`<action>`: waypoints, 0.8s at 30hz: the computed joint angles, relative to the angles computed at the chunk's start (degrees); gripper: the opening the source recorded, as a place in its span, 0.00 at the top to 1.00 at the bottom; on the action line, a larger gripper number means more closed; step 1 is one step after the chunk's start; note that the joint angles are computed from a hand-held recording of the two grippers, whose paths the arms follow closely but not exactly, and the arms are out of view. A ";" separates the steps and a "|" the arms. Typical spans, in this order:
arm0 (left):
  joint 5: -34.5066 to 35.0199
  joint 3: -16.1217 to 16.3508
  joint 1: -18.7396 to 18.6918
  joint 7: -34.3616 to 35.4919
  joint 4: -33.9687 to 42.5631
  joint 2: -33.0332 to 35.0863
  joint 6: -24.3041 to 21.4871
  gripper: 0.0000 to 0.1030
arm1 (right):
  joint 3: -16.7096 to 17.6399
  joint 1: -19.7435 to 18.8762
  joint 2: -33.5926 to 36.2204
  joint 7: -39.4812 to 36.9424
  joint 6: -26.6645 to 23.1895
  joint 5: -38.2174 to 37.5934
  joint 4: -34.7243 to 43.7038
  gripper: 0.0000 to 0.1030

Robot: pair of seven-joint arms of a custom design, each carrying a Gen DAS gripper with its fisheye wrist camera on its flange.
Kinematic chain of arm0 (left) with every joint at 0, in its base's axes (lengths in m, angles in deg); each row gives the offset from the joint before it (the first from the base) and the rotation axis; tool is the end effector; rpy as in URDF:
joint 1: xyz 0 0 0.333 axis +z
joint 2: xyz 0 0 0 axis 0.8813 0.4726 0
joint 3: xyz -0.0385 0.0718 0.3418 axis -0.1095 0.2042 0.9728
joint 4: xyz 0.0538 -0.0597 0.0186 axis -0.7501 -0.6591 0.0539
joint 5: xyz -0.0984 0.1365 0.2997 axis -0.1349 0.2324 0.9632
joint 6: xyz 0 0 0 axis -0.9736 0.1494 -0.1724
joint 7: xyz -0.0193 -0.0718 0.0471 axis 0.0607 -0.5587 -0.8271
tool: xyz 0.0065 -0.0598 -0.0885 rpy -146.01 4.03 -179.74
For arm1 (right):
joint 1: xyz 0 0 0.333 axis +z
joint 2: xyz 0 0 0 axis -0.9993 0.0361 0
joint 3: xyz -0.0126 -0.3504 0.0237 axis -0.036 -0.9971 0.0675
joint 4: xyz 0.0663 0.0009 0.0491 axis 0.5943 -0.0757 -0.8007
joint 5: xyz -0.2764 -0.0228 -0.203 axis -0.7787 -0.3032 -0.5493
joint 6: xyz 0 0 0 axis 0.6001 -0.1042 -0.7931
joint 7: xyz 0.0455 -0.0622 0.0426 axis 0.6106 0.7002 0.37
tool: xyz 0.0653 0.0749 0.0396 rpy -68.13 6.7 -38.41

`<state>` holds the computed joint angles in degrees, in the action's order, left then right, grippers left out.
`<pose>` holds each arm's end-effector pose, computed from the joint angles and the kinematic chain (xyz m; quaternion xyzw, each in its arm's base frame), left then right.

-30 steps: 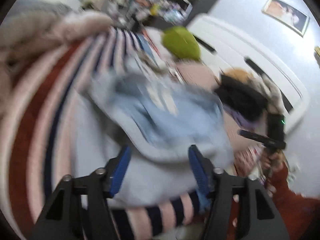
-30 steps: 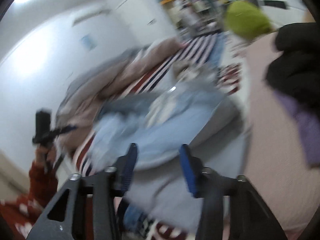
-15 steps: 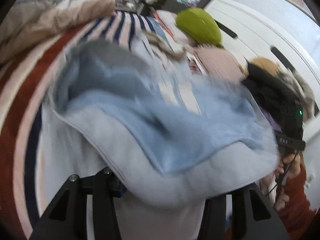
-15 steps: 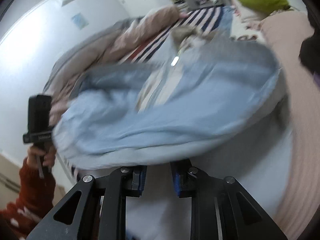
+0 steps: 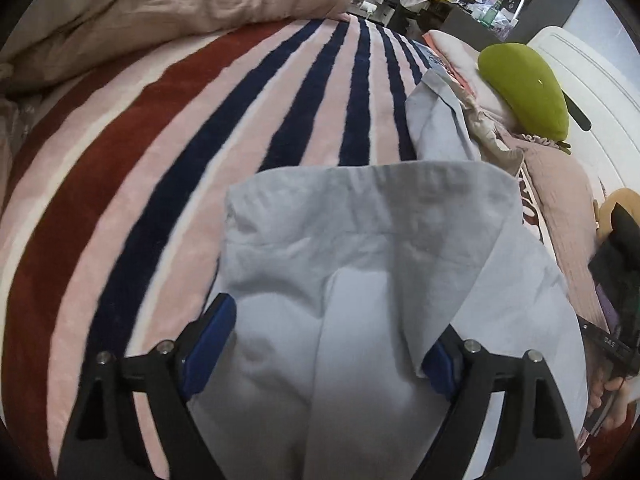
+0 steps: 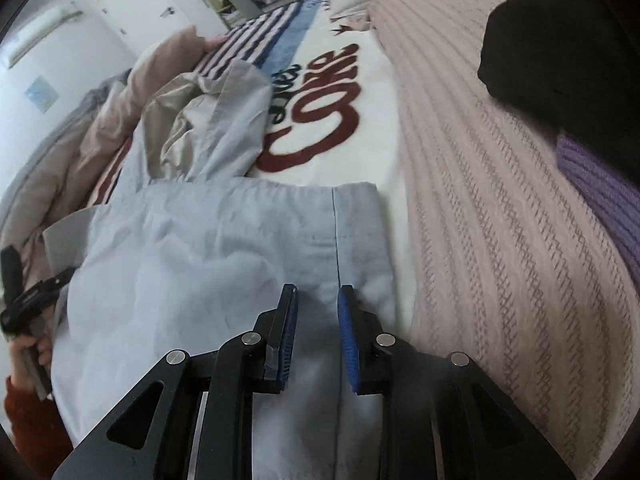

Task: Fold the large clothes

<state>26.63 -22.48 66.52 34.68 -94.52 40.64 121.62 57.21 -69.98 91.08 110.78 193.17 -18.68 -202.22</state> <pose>0.6865 -0.0291 0.4534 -0.6205 0.7346 -0.2709 0.0452 0.4940 0.2153 0.4566 -0.5340 0.7972 -0.0914 0.2664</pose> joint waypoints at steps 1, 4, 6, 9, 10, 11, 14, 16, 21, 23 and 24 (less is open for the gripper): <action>-0.75 -0.25 0.58 0.66 -1.87 -1.82 0.36 0.20 | -0.03 0.49 -0.95 1.13 -0.56 -1.11 -0.24 0.78; -7.49 -2.51 3.81 8.57 -9.64 -8.66 2.83 0.20 | 0.91 1.37 -6.39 5.94 3.49 -6.27 -4.61 0.62; -12.46 -2.20 5.18 14.85 -16.69 -15.42 5.16 0.18 | 3.19 0.81 -10.95 11.81 5.83 -11.52 -8.01 0.58; -21.31 -0.20 7.03 24.29 -23.75 -23.93 0.11 0.09 | 11.25 -4.13 -18.15 25.74 9.97 -21.17 -13.05 0.43; -23.06 0.95 7.19 26.57 -25.20 -25.80 -2.31 0.07 | 13.19 -5.05 -19.52 27.78 10.38 -21.99 -13.83 0.38; -25.93 2.51 7.60 30.13 -27.97 -28.91 -5.00 0.07 | 15.06 -5.10 -21.70 29.53 10.13 -22.06 -15.13 0.35; -29.21 6.50 7.22 33.46 -35.96 -36.46 -5.74 0.05 | 23.50 -8.04 -27.81 36.71 6.57 -24.04 -17.12 0.17; -30.15 9.21 6.79 34.47 -40.46 -40.17 -6.51 0.04 | 27.68 -8.30 -30.32 41.29 3.88 -24.54 -17.88 0.13; -31.53 14.10 6.55 34.67 -46.48 -42.23 -11.04 0.04 | 39.87 -17.28 -32.17 57.73 11.02 -28.93 -21.00 0.13; -30.83 14.12 6.82 33.82 -47.90 -40.79 -12.44 0.04 | 47.30 -25.48 -33.14 63.03 16.48 -28.48 -22.32 0.13; -30.43 13.74 6.91 33.38 -48.43 -39.73 -12.28 0.04 | 50.76 -29.10 -33.10 64.85 18.53 -27.15 -22.86 0.13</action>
<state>-3.81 -8.74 73.43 68.06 -142.95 0.91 109.33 107.97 -99.08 57.98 175.64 211.70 -45.83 -225.08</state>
